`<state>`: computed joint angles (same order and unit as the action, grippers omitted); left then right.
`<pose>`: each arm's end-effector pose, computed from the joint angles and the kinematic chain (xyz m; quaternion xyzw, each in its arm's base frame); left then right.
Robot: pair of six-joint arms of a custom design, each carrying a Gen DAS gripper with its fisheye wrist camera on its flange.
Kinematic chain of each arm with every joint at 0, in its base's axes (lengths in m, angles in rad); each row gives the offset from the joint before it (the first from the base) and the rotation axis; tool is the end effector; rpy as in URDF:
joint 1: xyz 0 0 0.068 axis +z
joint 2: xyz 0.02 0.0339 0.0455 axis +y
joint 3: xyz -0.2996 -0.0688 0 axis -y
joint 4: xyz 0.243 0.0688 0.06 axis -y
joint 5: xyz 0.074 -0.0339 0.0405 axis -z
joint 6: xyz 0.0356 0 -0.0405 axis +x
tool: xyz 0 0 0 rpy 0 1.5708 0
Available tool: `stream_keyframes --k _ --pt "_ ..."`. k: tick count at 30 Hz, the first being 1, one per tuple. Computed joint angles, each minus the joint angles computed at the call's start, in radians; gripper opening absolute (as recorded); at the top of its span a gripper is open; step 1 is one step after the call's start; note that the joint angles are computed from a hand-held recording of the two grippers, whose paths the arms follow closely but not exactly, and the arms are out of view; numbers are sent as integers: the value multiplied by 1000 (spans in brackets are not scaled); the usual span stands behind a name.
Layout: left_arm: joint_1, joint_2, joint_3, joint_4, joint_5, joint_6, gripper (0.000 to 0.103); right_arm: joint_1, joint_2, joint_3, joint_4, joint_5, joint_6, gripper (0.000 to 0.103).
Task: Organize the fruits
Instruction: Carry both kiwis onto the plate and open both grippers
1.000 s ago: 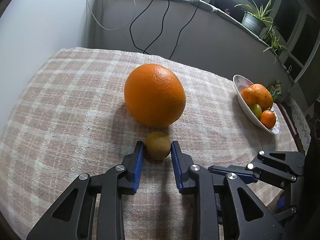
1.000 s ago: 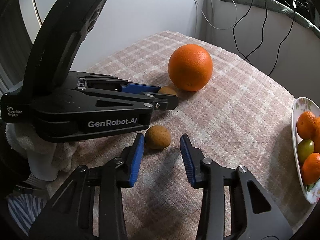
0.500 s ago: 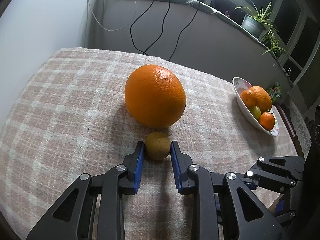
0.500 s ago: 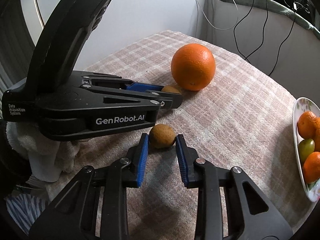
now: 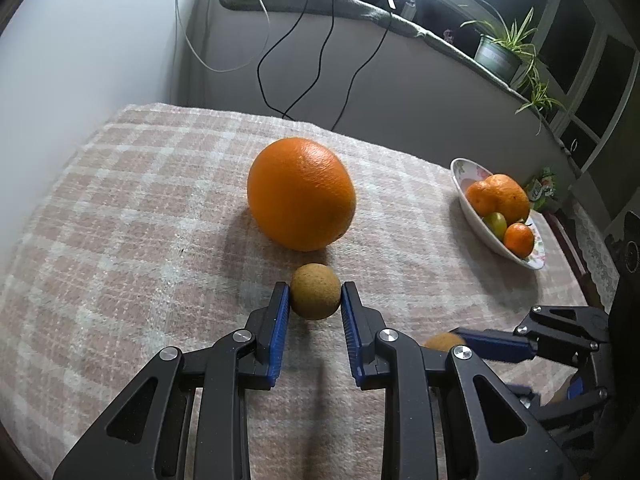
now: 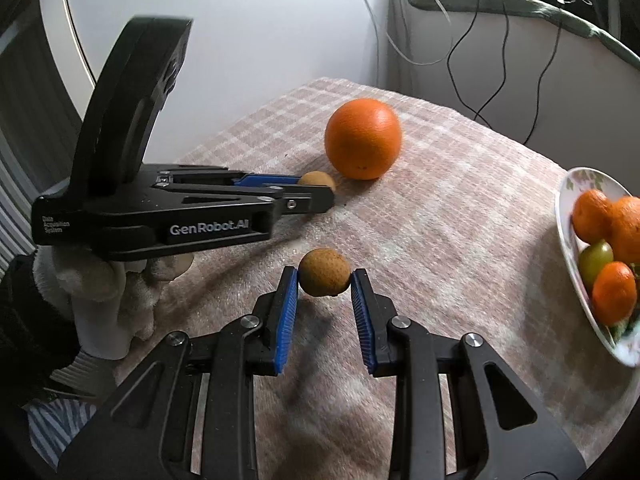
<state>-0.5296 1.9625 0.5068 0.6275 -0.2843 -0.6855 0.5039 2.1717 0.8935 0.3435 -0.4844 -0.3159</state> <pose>0.2597 -0.1404 0.0762 -0.1231 0.9157 -0.0966 0.3703 0.3244 0.1978 0.0604 -0.4363 0.8158 0.2553 0.2809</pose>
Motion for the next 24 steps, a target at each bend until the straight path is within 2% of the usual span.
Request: stream_keyframes --k 5,11,24 --pt "-30 -30 13 -22 -17 6 24 -75 -49 -69 50 -51 3 29" --pt "-70 -16 90 -57 -18 18 24 -211 -98 -144 93 -92 -9 29" --pt "-145 71 300 -152 -7 44 24 -470 -130 -107 38 -138 -33 29"
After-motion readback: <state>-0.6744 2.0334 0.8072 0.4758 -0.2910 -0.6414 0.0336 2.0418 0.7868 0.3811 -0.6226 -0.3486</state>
